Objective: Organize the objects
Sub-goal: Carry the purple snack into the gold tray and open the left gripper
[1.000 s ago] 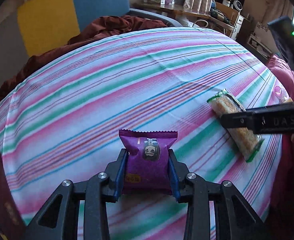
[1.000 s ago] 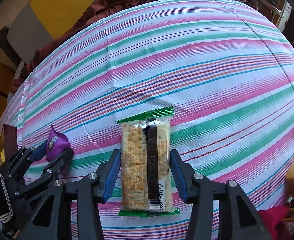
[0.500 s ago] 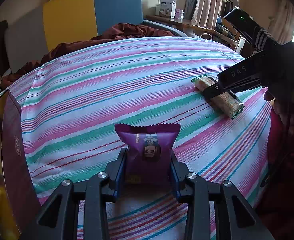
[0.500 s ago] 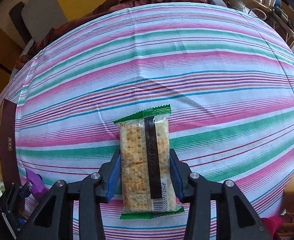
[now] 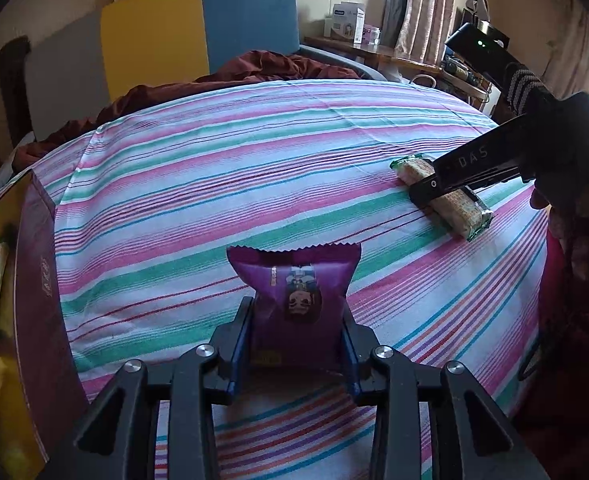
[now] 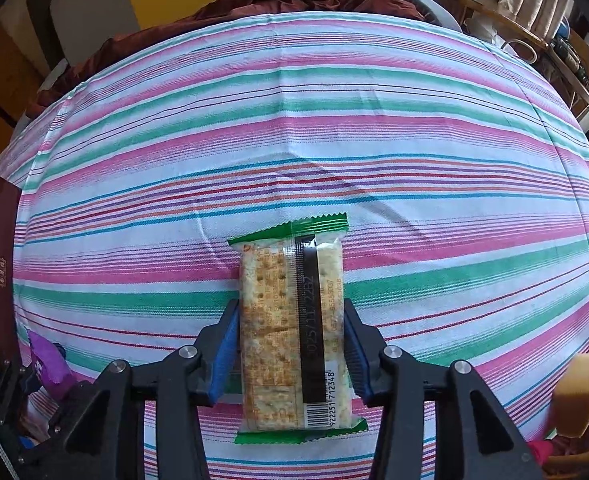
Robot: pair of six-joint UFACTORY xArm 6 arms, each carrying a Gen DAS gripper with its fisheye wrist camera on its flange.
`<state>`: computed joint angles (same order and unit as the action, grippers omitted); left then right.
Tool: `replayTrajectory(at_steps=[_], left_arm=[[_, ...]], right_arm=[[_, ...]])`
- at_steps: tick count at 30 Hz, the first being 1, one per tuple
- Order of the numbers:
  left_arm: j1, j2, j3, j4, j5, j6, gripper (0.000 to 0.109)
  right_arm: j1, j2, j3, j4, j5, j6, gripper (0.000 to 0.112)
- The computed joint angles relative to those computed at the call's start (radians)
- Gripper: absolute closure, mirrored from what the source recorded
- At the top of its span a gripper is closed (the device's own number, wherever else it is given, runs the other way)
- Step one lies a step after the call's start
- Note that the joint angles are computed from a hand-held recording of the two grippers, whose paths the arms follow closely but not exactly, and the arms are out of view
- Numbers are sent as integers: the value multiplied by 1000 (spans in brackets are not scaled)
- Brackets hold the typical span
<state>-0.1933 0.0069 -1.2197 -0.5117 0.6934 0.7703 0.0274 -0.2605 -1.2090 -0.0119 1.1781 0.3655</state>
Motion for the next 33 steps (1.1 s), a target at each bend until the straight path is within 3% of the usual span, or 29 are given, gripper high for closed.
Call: replayTrajectory(at_steps=[4, 12, 29, 33], left_arm=[[20, -43, 17, -16, -16, -2, 71], [78, -113, -18, -86, -15, 21, 70], [311, -116, -29, -57, -10, -31, 70], [355, -90, -36, -47, -5, -50, 70]], right_arm=[[-27, -23, 16, 27, 3, -34, 59], [-72, -68, 33, 33, 30, -76, 58], [-166, -151, 48, 11, 94, -183, 59], [-72, -133, 28, -42, 96, -82, 59]])
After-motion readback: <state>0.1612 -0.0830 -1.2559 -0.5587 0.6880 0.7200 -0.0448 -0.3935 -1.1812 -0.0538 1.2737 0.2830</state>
